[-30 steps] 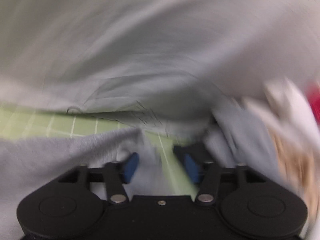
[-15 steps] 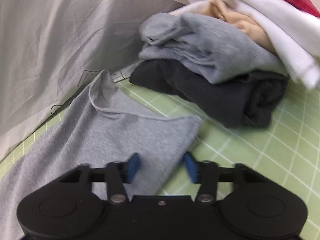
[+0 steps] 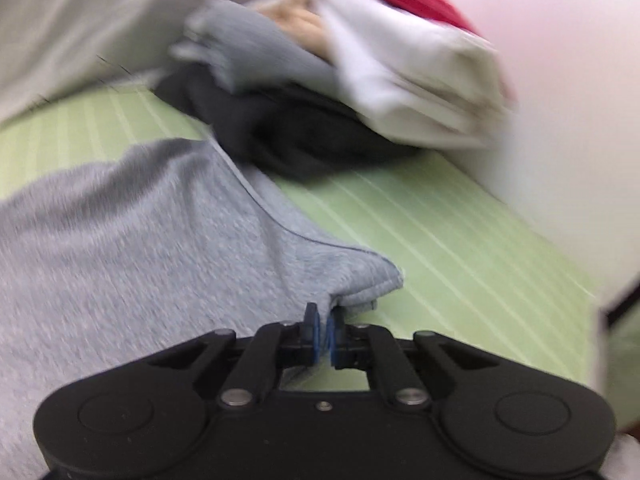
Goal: Fold clothes
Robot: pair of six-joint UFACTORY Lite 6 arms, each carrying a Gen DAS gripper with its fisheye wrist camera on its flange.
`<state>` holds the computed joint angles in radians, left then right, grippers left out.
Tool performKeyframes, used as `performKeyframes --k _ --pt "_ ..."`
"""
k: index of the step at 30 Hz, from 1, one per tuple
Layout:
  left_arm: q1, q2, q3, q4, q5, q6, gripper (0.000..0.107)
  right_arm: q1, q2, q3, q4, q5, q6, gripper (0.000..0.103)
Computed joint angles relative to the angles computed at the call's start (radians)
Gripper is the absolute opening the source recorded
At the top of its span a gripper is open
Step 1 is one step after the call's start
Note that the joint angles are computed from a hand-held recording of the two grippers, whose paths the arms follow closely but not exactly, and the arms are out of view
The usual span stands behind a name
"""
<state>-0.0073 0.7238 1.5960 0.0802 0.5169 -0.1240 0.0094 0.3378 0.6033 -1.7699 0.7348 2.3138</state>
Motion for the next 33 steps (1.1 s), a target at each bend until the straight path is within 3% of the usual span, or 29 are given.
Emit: performKeyframes --k 5,8,9,10,12,16,21,23,25,27,29,30,31,33 --pt "-0.061 -0.130 -0.202 0.051 -0.084 -0.068 0.103 -0.016 -0.115 -0.126 0.065 0.009 -0.125 0.006" --pt "-0.044 -0.193 -0.268 0.019 -0.090 -0.067 0.103 0.086 -0.140 -0.118 0.144 0.096 -0.200 0.025" --pt "-0.036 -0.219 -0.295 0.007 -0.095 -0.065 0.103 0.124 -0.144 -0.108 0.153 0.123 -0.209 0.040" --pt "-0.021 -0.249 -0.326 -0.004 -0.111 -0.063 0.103 0.160 -0.146 -0.095 0.150 0.143 -0.208 0.047" --pt "0.011 -0.288 -0.362 -0.034 -0.126 -0.046 0.103 0.226 -0.150 -0.063 0.138 0.164 -0.210 0.047" --pt "0.062 -0.287 -0.340 -0.125 -0.116 0.004 0.103 0.338 -0.096 0.056 0.104 0.069 -0.203 0.058" --pt "0.098 -0.228 -0.260 -0.110 -0.132 -0.092 0.101 0.457 0.029 0.233 0.155 -0.045 -0.254 0.060" --pt "0.103 -0.185 -0.214 -0.050 -0.124 -0.150 0.094 0.477 0.047 0.271 0.167 -0.112 -0.257 0.060" --pt "0.106 -0.150 -0.181 0.001 -0.113 -0.191 0.066 0.499 0.071 0.309 0.200 -0.150 -0.276 0.060" --pt "0.105 -0.142 -0.190 0.079 -0.143 -0.262 0.054 0.525 0.094 0.337 0.238 -0.169 -0.301 0.060" --pt "0.096 -0.144 -0.201 0.182 -0.167 -0.334 0.034 0.532 0.112 0.355 0.254 -0.178 -0.329 0.060" --pt "0.102 -0.138 -0.198 0.215 -0.180 -0.355 0.018 0.528 0.118 0.359 0.252 -0.182 -0.338 0.060" --pt "0.110 -0.129 -0.192 0.229 -0.191 -0.357 0.010 0.521 0.122 0.361 0.245 -0.187 -0.344 0.061" --pt "0.141 -0.115 -0.177 0.133 -0.210 -0.298 0.008 0.511 0.129 0.373 0.252 -0.193 -0.365 0.061"
